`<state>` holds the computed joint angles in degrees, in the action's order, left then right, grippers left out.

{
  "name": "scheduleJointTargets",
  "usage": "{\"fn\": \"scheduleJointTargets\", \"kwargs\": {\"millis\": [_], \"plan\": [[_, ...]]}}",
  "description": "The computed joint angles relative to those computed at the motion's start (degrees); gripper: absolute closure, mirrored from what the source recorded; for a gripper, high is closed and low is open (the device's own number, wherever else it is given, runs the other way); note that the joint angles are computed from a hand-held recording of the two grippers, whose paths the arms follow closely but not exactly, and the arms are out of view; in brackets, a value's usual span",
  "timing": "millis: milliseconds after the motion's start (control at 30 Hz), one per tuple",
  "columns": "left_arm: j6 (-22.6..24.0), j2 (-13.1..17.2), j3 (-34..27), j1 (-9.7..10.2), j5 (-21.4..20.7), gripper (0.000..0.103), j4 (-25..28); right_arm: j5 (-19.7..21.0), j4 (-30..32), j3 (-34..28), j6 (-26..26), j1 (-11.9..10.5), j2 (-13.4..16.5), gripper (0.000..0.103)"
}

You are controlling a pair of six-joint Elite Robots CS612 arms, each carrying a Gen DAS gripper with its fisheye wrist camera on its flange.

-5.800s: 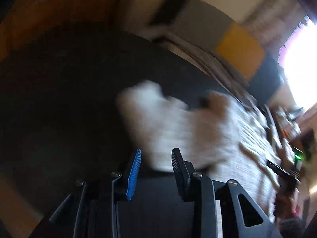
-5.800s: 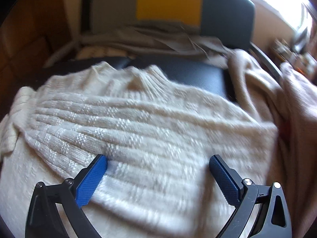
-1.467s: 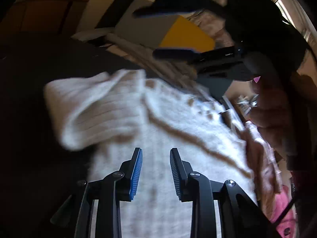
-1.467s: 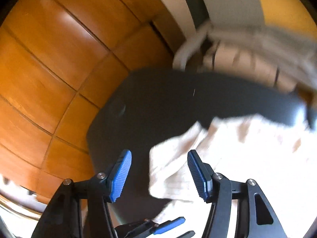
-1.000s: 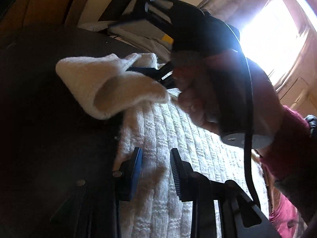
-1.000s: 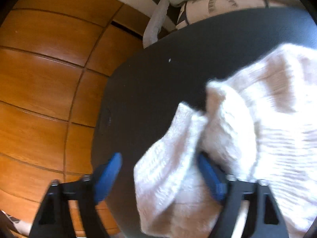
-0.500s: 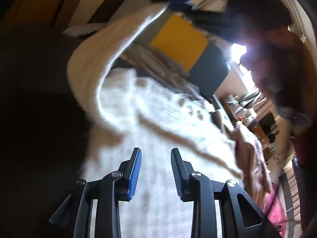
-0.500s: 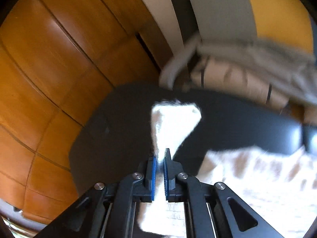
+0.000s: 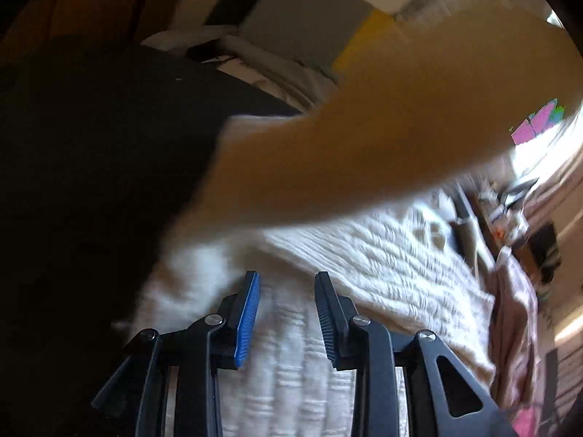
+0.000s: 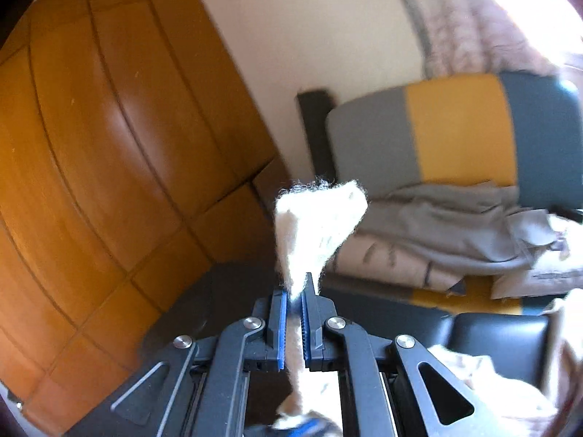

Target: Fold clothes

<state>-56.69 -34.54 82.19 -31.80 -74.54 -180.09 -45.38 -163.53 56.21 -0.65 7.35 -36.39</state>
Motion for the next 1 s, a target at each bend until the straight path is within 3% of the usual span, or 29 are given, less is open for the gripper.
{"fn": "scheduleJointTargets", "kwargs": {"millis": [133, 367, 433, 500, 567, 633, 733, 800, 867, 900, 1000], "plan": [[-0.13, -0.50, 2.15, -0.07, 0.85, 0.072, -2.47, -1.71, -0.60, 2.97, 4.35, -3.27, 0.42, 0.096], [0.79, -0.86, 3.96, -0.29, 0.24, 0.072, -4.98, -7.11, 3.75, 9.18, 12.63, -6.77, 3.21, 0.096], [0.70, -1.16, 5.00, -0.22, -0.51, 0.072, -6.47, -7.43, 3.85, 10.31, 14.70, -7.52, 4.09, 0.093], [0.49, -1.80, 6.84, -0.03, -1.73, 0.071, -9.21, -5.18, 2.21, 11.09, 18.12, -8.32, 5.11, 0.092], [0.16, -1.99, 7.82, 0.18, -3.17, 0.071, -11.59, -2.51, 0.12, 11.68, 21.91, -9.12, 6.22, 0.084], [-0.80, -1.94, 8.36, 0.41, -4.46, 0.070, -14.21, -1.10, -3.30, 12.15, 25.84, -9.66, 6.94, 0.060], [-3.45, -1.85, 8.64, 0.87, -5.54, 0.070, -16.54, -0.56, -5.10, 11.56, 29.79, -9.16, 7.03, 0.055], [-5.15, -1.78, 8.13, 1.25, -5.40, 0.069, -15.34, -3.45, -3.92, 11.03, 29.07, -8.41, 6.72, 0.055], [-7.07, -1.79, 7.48, 1.71, -5.38, 0.071, -12.74, -7.79, -0.61, 10.19, 25.52, -7.43, 6.20, 0.073], [-7.94, -1.73, 7.24, 1.99, -5.99, 0.073, -12.12, -10.17, 2.21, 9.82, 21.72, -6.90, 5.57, 0.093], [-7.03, -2.06, 7.58, 2.19, -6.53, 0.074, -11.64, -14.10, 0.41, 11.47, 14.27, -6.29, 3.83, 0.094]]}}
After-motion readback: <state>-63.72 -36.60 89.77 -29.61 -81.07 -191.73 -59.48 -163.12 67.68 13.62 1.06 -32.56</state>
